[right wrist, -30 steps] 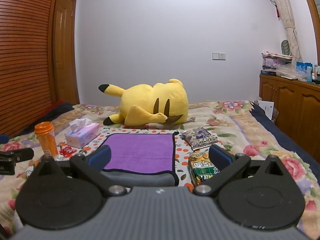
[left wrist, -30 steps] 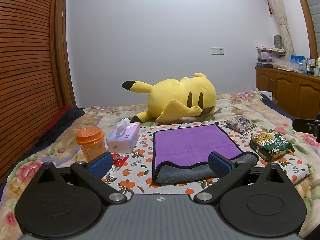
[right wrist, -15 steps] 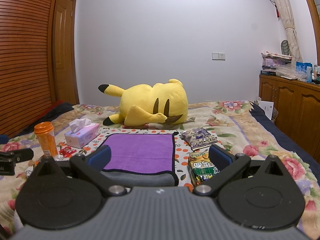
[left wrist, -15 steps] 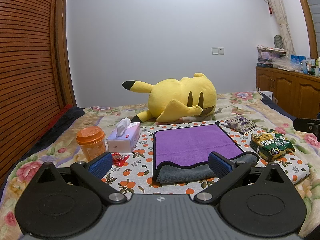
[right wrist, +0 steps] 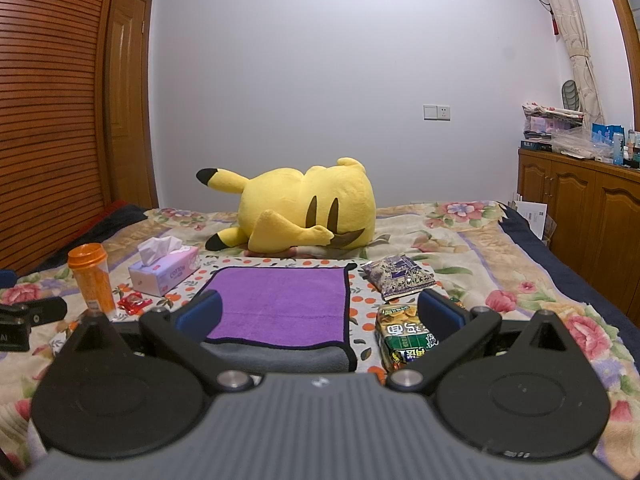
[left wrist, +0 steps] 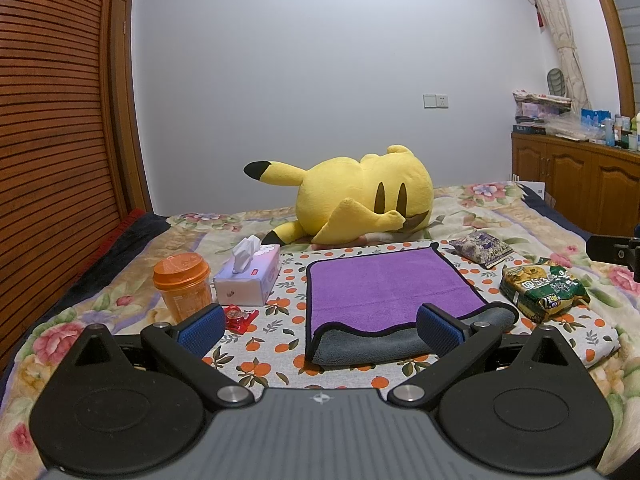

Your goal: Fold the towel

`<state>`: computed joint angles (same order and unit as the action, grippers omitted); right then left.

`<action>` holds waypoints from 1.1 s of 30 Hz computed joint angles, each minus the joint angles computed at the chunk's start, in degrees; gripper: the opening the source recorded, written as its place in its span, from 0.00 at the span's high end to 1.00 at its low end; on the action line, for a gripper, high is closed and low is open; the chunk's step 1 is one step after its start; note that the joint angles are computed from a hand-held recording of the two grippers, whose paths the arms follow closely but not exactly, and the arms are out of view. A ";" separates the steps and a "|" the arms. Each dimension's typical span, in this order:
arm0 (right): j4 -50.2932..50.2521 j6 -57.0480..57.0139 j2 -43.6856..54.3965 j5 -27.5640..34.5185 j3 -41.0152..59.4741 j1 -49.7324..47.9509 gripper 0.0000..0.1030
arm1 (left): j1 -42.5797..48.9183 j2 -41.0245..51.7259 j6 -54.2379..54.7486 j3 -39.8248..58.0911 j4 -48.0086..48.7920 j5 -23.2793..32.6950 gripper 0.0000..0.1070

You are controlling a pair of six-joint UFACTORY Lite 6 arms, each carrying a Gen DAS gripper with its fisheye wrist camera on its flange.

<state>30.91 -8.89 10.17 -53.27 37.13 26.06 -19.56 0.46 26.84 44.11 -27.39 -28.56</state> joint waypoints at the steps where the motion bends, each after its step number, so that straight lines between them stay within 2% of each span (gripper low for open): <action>1: 0.00 0.00 0.00 0.00 0.00 0.00 0.00 | -0.02 0.01 0.02 0.02 -0.03 0.03 0.04; 33: -0.42 0.20 0.06 -0.01 -0.06 -0.34 0.00 | -0.08 0.03 0.34 0.07 -0.31 0.06 0.04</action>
<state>30.49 -8.68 10.23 -53.28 37.07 25.72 -19.64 0.50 27.18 44.17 -27.70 -28.50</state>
